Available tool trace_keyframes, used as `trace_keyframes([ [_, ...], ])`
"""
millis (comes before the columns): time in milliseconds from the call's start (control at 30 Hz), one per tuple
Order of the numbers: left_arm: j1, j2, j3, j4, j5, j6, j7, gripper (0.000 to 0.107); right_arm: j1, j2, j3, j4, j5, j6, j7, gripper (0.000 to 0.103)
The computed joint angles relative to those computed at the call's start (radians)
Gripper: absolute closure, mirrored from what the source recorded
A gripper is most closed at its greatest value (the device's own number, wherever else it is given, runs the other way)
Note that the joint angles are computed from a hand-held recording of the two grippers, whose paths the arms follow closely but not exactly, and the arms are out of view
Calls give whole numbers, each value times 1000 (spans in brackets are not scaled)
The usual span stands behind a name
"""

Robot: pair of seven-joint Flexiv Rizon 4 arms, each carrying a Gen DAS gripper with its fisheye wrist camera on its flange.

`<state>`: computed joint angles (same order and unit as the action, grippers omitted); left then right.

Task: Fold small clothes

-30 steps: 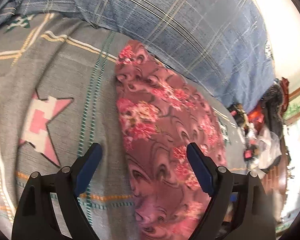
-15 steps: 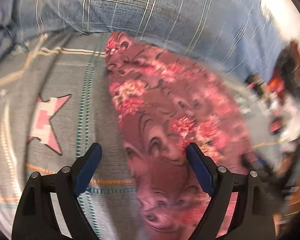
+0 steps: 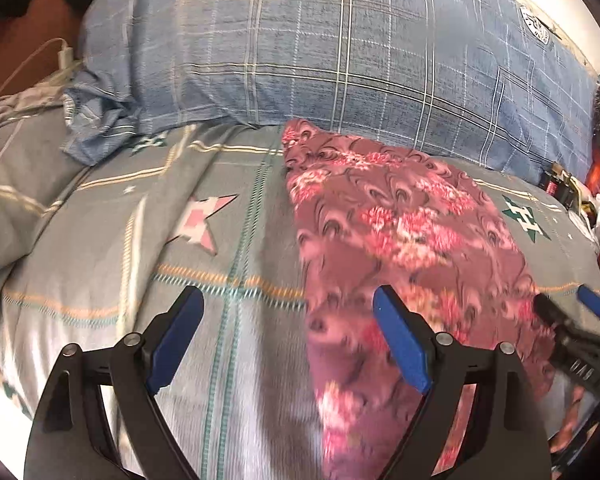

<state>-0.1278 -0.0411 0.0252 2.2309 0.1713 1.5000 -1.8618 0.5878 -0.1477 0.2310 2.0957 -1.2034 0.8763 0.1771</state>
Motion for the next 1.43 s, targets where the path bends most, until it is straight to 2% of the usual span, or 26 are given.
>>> trace_keyframes([
  [67,-7,17,13,-3,88,-11,-70,19,-5,23,5,16,0,1,4,2],
  [200,-14,43,-15,-36,209,-100,-142,19,-8,53,29,27,92,-23,-53,2],
  [267,-17,55,-30,-31,206,-118,-121,19,-10,74,36,49,88,-18,-57,2],
  [400,-20,73,-51,-17,207,-134,-111,19,7,96,61,77,68,-87,-47,2],
  [533,-35,89,-62,21,140,-118,-36,19,10,106,69,96,61,-90,-42,2],
  [667,-31,109,-82,29,179,-125,-59,19,-9,128,63,120,-7,-32,21,2],
  [833,-32,131,-86,57,143,-94,-30,19,-21,130,63,121,-51,-19,51,2],
  [1133,-89,154,-80,135,-82,-52,157,19,-20,118,64,116,-28,-19,35,2],
  [1433,-82,169,-109,154,-82,-6,176,19,-25,121,62,120,-24,-13,54,2],
])
